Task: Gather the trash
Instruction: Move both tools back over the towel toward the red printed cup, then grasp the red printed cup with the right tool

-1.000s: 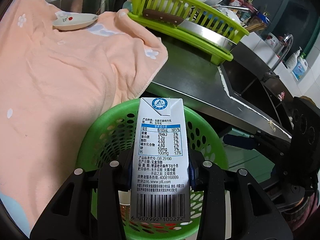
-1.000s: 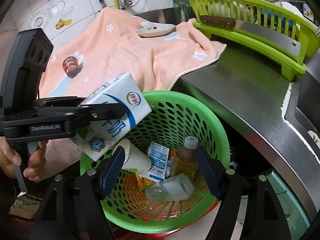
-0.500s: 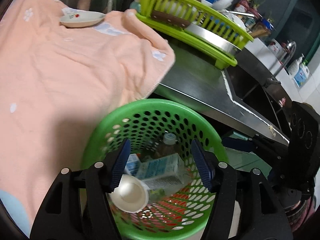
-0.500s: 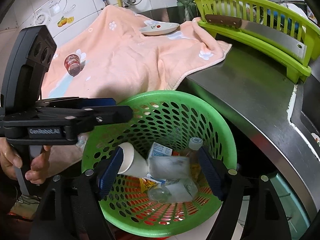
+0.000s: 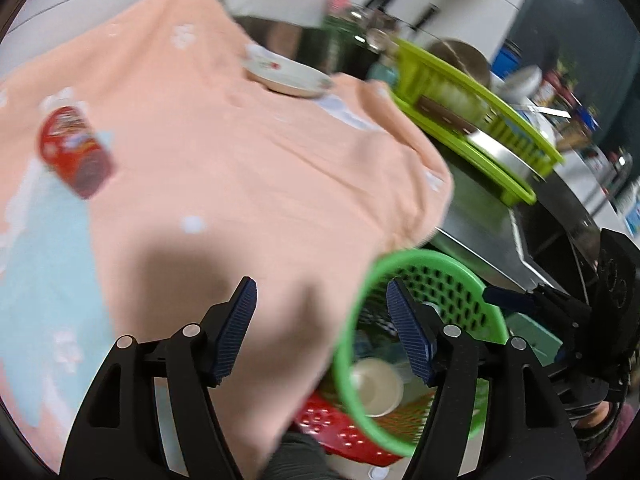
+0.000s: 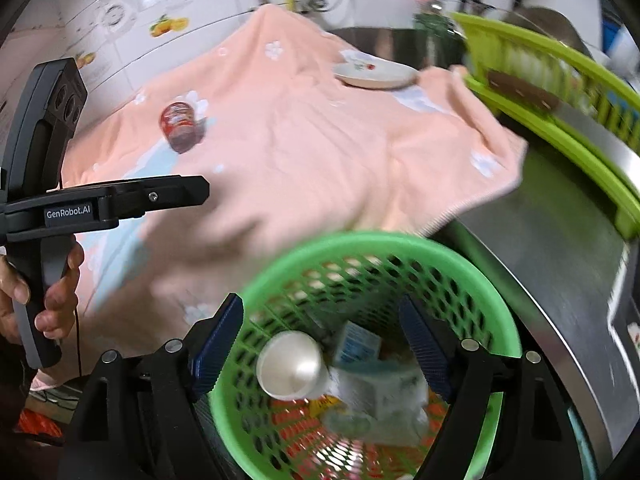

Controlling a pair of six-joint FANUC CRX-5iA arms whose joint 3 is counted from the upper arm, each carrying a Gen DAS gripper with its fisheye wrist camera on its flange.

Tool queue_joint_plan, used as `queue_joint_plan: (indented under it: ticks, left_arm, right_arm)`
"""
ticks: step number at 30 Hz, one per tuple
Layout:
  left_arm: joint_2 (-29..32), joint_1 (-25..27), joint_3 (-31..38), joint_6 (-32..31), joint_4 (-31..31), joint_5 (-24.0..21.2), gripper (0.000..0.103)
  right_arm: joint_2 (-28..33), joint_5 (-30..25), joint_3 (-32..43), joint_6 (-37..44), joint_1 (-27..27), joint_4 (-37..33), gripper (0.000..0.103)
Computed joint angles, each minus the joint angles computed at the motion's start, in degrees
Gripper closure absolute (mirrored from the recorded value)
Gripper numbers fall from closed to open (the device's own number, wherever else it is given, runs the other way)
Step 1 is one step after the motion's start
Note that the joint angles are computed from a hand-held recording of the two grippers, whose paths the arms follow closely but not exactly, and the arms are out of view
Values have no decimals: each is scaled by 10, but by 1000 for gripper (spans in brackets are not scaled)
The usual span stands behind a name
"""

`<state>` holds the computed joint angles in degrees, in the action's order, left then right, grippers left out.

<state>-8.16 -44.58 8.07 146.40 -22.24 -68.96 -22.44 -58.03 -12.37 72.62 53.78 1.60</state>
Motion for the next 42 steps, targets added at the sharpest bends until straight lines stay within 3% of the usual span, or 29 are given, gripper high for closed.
queue_joint_plan:
  ticks: [6,17,30,42]
  left_arm:
    - [-73,14,-40,39,-44,-62,35]
    - [-217,94,-146,81,-56,-115,35]
    - [-318,247,-233,25,12,-93,35]
    - [-374,375,-281,-62,87,-68,35]
  right_arm:
    - [69,7,67,28,33,-12,25]
    - [225,-1,229,100,88,-14,21]
    - [437,-61,480,179,113,2,18]
    - [648,-194,768,229,124,32,17]
